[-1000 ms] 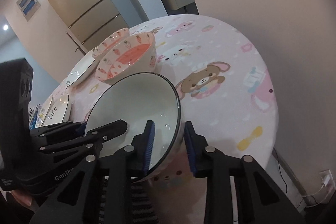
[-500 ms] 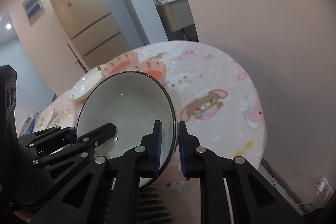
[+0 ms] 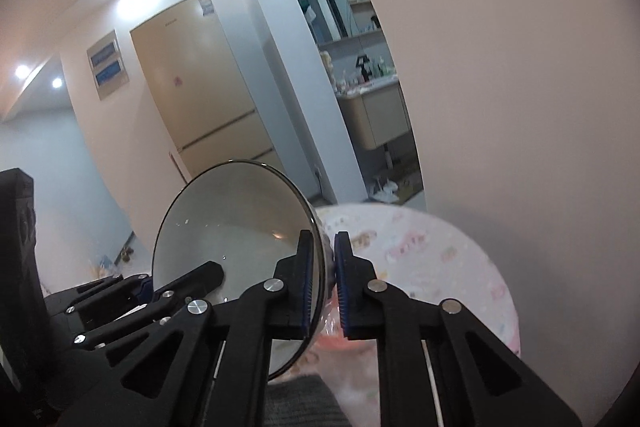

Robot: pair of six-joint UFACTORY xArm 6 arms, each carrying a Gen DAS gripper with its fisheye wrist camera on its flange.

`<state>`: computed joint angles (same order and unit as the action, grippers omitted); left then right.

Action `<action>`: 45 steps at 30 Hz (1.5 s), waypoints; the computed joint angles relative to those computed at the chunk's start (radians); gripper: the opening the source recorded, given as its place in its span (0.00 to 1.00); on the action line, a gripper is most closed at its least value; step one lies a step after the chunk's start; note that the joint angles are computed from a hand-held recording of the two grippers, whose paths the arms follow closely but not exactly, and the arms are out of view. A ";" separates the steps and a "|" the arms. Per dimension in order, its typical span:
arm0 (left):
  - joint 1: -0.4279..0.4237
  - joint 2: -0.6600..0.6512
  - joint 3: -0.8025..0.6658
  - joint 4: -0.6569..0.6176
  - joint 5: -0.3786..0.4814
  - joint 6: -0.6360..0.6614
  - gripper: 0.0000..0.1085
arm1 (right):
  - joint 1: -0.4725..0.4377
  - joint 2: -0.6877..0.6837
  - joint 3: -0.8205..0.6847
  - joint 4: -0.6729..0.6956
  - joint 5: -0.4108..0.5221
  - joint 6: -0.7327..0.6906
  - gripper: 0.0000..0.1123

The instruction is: Organize plates and bowls

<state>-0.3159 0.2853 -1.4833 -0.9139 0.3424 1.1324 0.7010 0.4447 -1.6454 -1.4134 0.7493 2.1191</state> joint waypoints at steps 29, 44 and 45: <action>0.011 0.569 -0.589 0.436 0.320 -0.479 0.16 | -0.172 0.356 -0.333 0.576 -0.083 -0.487 0.14; -0.009 0.565 -0.535 0.538 0.246 -0.543 0.16 | -0.188 0.384 -0.318 0.640 -0.131 -0.530 0.14; -0.007 0.565 -0.538 0.537 0.255 -0.544 0.16 | -0.189 0.384 -0.315 0.641 -0.138 -0.534 0.14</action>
